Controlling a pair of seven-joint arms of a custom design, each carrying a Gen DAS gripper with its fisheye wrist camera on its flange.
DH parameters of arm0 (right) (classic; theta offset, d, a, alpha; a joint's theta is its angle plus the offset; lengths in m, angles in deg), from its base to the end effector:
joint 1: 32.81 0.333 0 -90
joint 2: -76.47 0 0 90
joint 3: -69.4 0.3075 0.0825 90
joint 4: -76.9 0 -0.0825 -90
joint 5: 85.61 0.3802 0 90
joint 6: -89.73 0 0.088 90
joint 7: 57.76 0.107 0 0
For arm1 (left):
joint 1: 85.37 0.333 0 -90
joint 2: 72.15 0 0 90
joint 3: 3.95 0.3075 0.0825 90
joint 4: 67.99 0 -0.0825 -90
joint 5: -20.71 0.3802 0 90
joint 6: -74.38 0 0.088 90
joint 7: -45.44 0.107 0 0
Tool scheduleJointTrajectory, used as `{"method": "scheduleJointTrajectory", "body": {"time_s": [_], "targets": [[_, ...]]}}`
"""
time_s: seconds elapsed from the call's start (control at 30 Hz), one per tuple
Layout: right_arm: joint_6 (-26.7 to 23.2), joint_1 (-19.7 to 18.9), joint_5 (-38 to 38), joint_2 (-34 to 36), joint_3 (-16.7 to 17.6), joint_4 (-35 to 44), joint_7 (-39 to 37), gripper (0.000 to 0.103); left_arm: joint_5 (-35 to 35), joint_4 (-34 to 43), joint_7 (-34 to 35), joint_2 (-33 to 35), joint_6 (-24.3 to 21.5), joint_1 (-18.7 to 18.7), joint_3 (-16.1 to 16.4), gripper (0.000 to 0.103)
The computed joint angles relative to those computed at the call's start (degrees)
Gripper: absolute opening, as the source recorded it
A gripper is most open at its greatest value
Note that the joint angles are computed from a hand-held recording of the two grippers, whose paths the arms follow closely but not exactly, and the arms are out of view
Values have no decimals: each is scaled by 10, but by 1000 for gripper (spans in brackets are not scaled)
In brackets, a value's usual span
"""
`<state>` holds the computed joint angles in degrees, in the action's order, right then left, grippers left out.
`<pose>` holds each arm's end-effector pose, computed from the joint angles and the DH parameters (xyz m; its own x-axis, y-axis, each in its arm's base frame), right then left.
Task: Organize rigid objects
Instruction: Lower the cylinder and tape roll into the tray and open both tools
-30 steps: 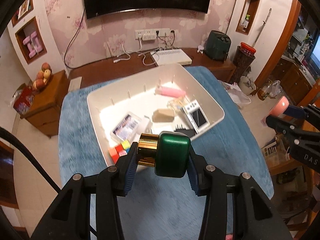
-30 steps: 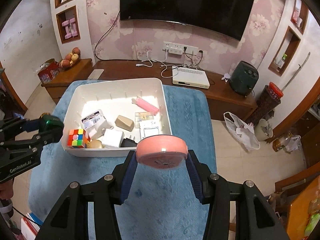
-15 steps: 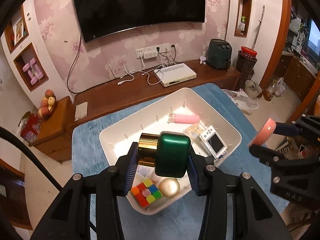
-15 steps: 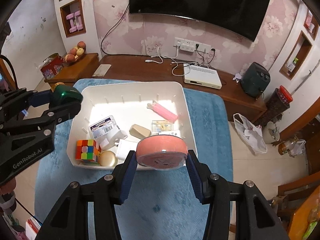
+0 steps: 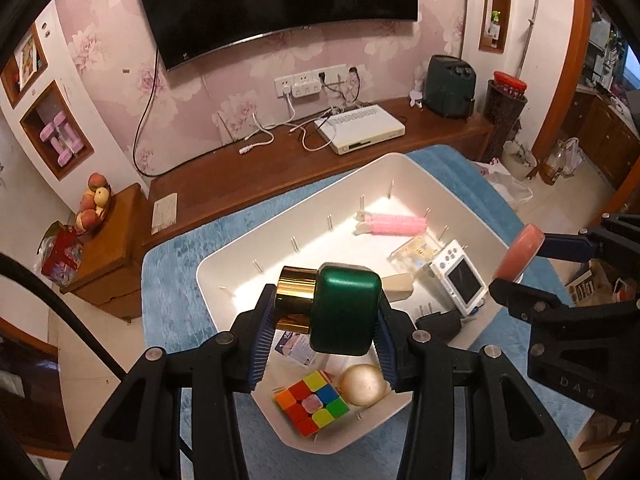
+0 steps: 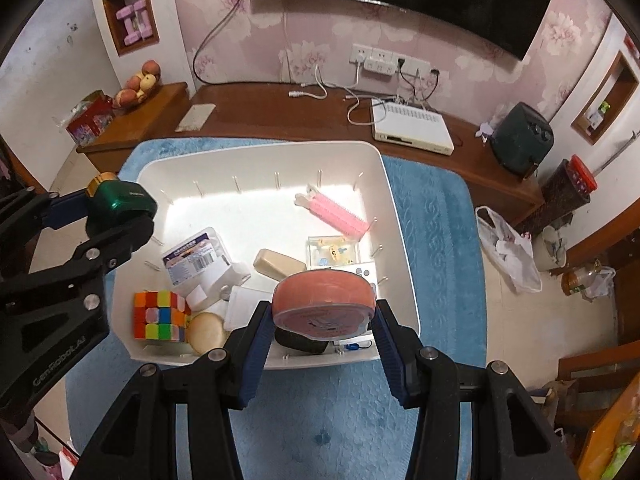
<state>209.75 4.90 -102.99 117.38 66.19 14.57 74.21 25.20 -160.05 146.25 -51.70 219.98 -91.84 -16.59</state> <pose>0.6335 0.4348 0.4308 -0.0118 -0.9977 0.0672 -0.9109 -0.0170 -0.4122 0.6664 -0.2095 0.4865 -0.4832 -0.8698 -0.1000 -0.7051 0.4543 -0.5445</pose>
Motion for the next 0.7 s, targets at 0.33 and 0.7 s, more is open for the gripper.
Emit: {"method": "scheduleJointTrajectory", "body": {"time_s": [0.33, 0.7], "targets": [[-51, -8, 25, 63, -3, 96, -24, 51, 12, 25, 0, 25, -16, -4, 2, 48], [-50, 2, 7, 39, -15, 66, -11, 67, -7, 2, 12, 10, 18, 4, -8, 58]]}}
